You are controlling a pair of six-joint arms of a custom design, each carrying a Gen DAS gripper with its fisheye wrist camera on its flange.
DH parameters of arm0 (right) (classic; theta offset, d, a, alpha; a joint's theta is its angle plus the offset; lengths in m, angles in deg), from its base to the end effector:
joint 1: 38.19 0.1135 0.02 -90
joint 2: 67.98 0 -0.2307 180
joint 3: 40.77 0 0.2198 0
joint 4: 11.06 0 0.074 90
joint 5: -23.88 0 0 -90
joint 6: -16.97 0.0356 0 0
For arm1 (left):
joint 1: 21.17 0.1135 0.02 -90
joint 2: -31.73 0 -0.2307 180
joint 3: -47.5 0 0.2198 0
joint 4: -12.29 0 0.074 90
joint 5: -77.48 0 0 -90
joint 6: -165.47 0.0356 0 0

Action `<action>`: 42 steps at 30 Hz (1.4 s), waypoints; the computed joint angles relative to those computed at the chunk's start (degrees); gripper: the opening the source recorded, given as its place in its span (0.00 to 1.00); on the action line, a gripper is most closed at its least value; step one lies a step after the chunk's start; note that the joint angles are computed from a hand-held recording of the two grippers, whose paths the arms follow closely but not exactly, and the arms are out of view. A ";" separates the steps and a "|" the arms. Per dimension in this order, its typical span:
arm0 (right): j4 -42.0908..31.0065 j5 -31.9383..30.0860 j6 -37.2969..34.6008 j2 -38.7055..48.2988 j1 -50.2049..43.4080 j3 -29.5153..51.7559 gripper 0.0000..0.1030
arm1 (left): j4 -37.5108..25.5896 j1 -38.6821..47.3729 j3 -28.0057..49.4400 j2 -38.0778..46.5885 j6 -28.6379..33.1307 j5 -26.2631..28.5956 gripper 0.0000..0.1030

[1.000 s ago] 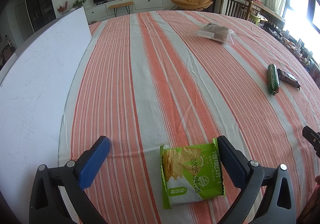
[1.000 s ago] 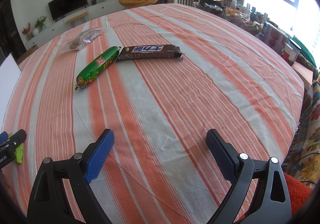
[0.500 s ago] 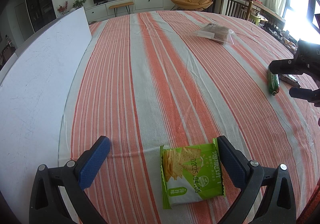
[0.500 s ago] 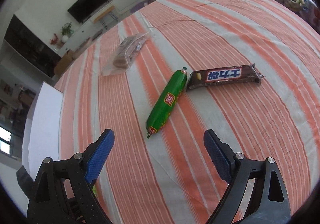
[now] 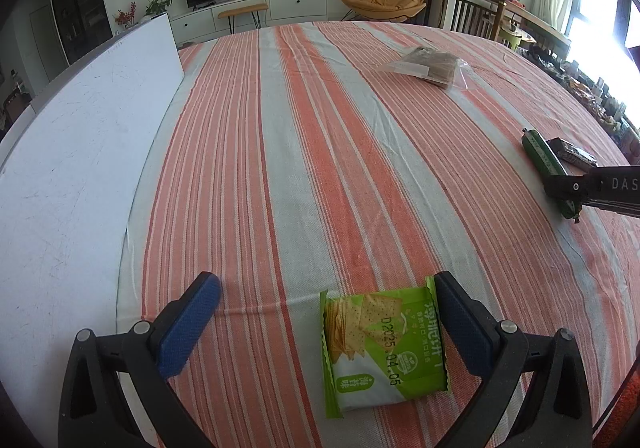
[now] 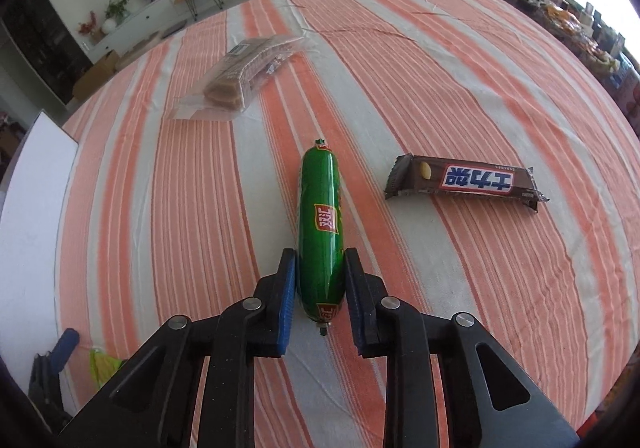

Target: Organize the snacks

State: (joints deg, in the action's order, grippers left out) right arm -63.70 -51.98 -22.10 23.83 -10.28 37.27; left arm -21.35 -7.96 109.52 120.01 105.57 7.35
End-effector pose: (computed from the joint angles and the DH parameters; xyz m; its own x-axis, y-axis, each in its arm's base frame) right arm 0.2552 0.1253 0.1923 -0.7957 0.4304 -0.4260 0.3971 0.9020 0.1696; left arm 0.2599 0.0486 0.1539 -0.7532 0.3077 -0.5814 0.3800 0.9250 -0.0029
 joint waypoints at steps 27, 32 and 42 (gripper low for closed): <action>12.27 3.89 16.61 -42.92 16.76 -37.76 0.51 | -11.38 2.16 0.63 -5.21 13.50 0.35 1.00; 2.41 4.54 15.34 -36.21 17.87 -29.06 0.54 | -12.45 2.05 0.40 -5.67 8.55 1.76 0.82; -12.69 -7.69 -3.73 -11.50 5.77 -3.53 0.58 | -22.87 10.22 4.82 -5.45 11.54 10.08 0.49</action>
